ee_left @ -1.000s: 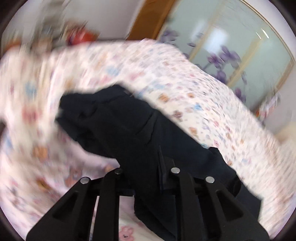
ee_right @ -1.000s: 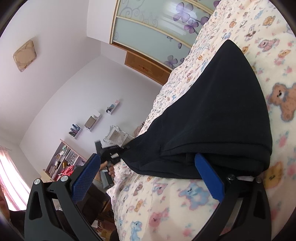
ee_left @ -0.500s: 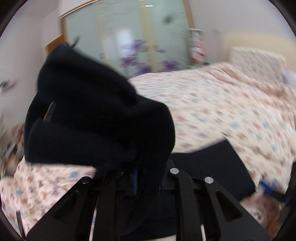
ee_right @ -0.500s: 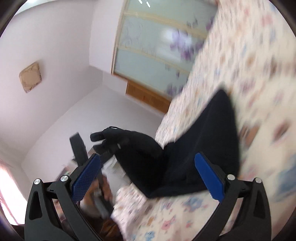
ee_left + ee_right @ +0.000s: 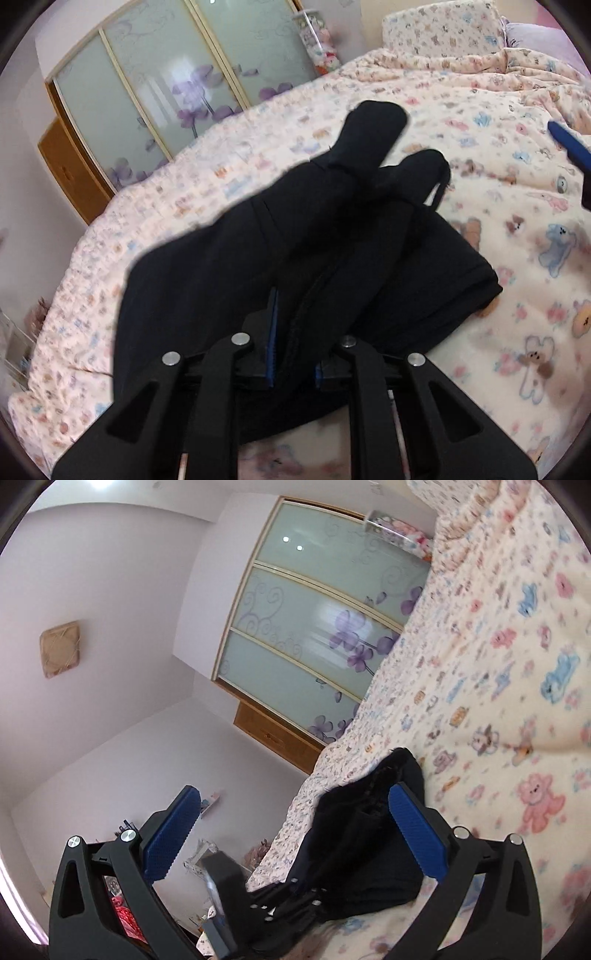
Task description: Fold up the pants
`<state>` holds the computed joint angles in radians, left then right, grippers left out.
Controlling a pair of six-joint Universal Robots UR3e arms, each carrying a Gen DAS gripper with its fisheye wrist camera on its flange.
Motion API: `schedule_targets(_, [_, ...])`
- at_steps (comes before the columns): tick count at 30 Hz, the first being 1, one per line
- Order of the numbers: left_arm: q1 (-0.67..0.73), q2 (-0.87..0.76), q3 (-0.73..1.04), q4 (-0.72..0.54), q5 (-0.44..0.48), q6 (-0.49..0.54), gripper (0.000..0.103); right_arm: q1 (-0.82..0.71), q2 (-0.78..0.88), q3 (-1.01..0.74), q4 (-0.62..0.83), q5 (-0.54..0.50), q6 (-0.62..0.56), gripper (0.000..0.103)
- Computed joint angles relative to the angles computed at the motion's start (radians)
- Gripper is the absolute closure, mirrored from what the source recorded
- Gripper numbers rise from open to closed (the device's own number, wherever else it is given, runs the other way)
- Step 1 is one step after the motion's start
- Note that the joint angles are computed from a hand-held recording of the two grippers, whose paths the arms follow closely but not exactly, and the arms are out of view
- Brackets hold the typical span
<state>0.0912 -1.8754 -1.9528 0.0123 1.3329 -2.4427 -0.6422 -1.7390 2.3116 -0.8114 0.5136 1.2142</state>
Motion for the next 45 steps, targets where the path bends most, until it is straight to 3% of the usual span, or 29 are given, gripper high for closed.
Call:
schedule_targets(7, [0.041, 0.007, -0.163, 0.227, -0.079, 0.060, 0.090, 0.032, 0.051, -0.057, 0.091, 0.020, -0.087, 0.001])
schedule_targets(11, [0.112, 0.042, -0.180, 0.221, -0.198, 0.002, 0.090, 0.041, 0.080, -0.086, 0.132, 0.025, -0.122, 0.001])
schedule_targets(13, [0.104, 0.039, -0.194, 0.230, -0.188, 0.031, 0.090, 0.051, 0.118, -0.131, 0.193, 0.017, -0.161, 0.001])
schedule_targets(18, [0.040, -0.020, -0.210, 0.289, -0.069, 0.132, 0.084, 0.121, 0.300, -0.381, 0.529, 0.007, -0.356, 0.001])
schedule_targets(19, [0.031, -0.023, -0.218, 0.309, -0.052, 0.141, 0.073, 0.136, 0.342, -0.446, 0.606, 0.001, -0.388, 0.001])
schedule_targets(20, [0.037, -0.010, -0.235, 0.313, -0.062, 0.155, 0.052, 0.147, 0.372, -0.494, 0.664, -0.001, -0.410, 0.001])
schedule_targets(22, [0.097, 0.044, -0.305, 0.333, -0.147, 0.187, 0.022, 0.167, 0.435, -0.603, 0.789, -0.016, -0.443, 0.001])
schedule_targets(24, [0.178, 0.140, -0.394, 0.309, -0.267, 0.207, 0.016, 0.183, 0.440, -0.649, 0.872, 0.014, -0.492, 0.001])
schedule_targets(26, [0.298, 0.257, -0.474, 0.254, -0.414, 0.199, 0.007, 0.215, 0.447, -0.715, 1.001, 0.108, -0.570, 0.002])
schedule_targets(28, [0.441, 0.349, -0.534, 0.205, -0.574, 0.134, 0.003, 0.258, 0.499, -0.841, 1.156, 0.199, -0.630, 0.010])
schedule_targets(30, [0.557, 0.361, -0.547, 0.216, -0.676, 0.005, 0.002, 0.287, 0.580, -0.979, 1.281, 0.227, -0.649, 0.013])
schedule_targets(32, [0.658, 0.292, -0.545, 0.332, -0.727, -0.190, 0.002, 0.321, 0.654, -1.115, 1.396, 0.262, -0.661, 0.013])
schedule_targets(37, [0.829, 0.169, -0.498, 0.407, -0.872, -0.423, 0.002, 0.429, 0.795, -1.427, 1.630, 0.423, -0.704, 0.013])
schedule_targets(39, [0.847, 0.156, -0.483, 0.425, -0.869, -0.459, 0.002, 0.478, 0.874, -1.581, 1.725, 0.503, -0.699, 0.019])
schedule_targets(40, [0.854, 0.153, -0.481, 0.417, -0.877, -0.452, 0.002, 0.499, 0.905, -1.641, 1.754, 0.537, -0.700, 0.034])
schedule_targets(41, [0.857, 0.152, -0.478, 0.401, -0.880, -0.445, 0.002, 0.525, 0.938, -1.699, 1.781, 0.587, -0.698, 0.056])
schedule_targets(45, [0.857, 0.158, -0.463, 0.317, -0.876, -0.408, 0.002, 0.546, 0.892, -1.632, 1.725, 0.618, -0.680, 0.068])
